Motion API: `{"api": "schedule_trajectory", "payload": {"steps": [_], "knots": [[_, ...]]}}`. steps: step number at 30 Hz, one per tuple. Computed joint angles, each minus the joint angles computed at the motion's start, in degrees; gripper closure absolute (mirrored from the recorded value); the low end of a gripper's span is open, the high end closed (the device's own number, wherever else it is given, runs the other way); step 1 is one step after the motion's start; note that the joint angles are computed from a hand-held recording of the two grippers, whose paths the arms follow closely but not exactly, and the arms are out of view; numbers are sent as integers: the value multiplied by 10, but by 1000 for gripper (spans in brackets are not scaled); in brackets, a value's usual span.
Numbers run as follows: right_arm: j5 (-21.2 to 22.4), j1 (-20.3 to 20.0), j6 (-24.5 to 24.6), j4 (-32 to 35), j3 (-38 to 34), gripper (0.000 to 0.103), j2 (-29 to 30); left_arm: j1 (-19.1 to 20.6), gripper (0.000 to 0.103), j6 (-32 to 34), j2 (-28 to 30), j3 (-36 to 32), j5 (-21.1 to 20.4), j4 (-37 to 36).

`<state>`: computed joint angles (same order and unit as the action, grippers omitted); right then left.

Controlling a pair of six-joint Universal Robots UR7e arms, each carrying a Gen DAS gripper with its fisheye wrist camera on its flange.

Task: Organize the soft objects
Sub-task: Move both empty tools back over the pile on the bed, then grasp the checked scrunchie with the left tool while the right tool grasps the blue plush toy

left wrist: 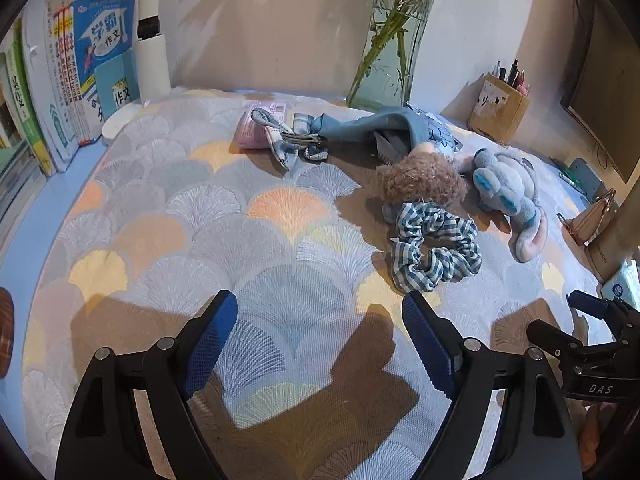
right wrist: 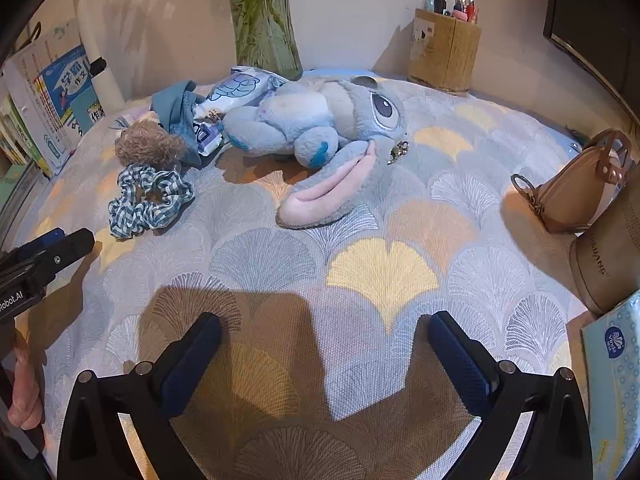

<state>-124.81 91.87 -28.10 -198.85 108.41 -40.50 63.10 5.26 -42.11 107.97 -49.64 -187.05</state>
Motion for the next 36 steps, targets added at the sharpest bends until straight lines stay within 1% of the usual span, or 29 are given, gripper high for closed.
{"api": "schedule_trajectory", "payload": {"steps": [4, 5, 7, 11, 13, 14, 16, 18, 19, 20, 21, 23, 25, 26, 28, 29, 30, 32, 33, 34, 35, 36], "knots": [[0, 1, 0, 1, 0, 0, 0, -4, 19, -15, -7, 1, 0, 22], [0, 1, 0, 1, 0, 0, 0, -6, 19, -25, -13, 2, -6, 40], [0, 0, -1, 1, 0, 0, 0, -13, 19, -25, -25, 11, -28, 37], [1, -1, 0, 5, 0, 0, -2, -32, 19, -20, -41, 6, -45, 49], [4, -2, 3, 20, 0, 0, -8, -36, 19, -19, -44, -2, -55, 51], [5, -2, 7, 38, -1, 0, -13, -37, 19, -17, -43, -6, -58, 50], [5, -3, 30, 97, -10, 0, -27, -38, 19, -10, -33, -18, -59, 48], [2, -1, 75, 196, -27, 0, -47, -36, 19, 2, -17, -34, -62, 61], [9, -2, 100, 243, -39, 0, -56, -32, 19, 9, -5, -44, -68, 65], [37, -9, 133, 289, -52, 0, -69, -29, 19, 15, 5, -51, -72, 63], [66, -15, 151, 311, -59, 0, -77, -25, 19, 21, 18, -59, -72, 57], [140, -34, 189, 339, -76, 0, -91, -18, 19, 28, 41, -77, -65, 54], [180, -43, 213, 338, -91, 0, -92, -12, 20, 34, 57, -89, -57, 47], [203, -49, 224, 326, -100, 0, -90, -10, 20, 40, 63, -91, -52, 41], [224, -54, 241, 320, -121, 0, -80, -6, 21, 32, 64, -96, -50, 56], [234, -57, 255, 321, -134, 0, -73, -5, 21, 35, 64, -93, -57, 45], [251, -63, 272, 329, -152, 0, -64, -5, 21, 38, 64, -92, -55, 38], [295, -74, 307, 339, -173, 0, -50, -5, 31, 39, 65, -91, -54, 33], [316, -79, 327, 340, -186, 0, -39, -3, 40, 36, 64, -93, -60, 44], [319, -80, 339, 324, -192, 0, -29, -2, 47, 33, 65, -96, -63, 50], [309, -75, 343, 298, -195, 0, -22, -2, 50, 34, 65, -95, -66, 48], [296, -70, 346, 291, -199, 0, -16, -2, 56, 35, 63, -92, -70, 45]]}}
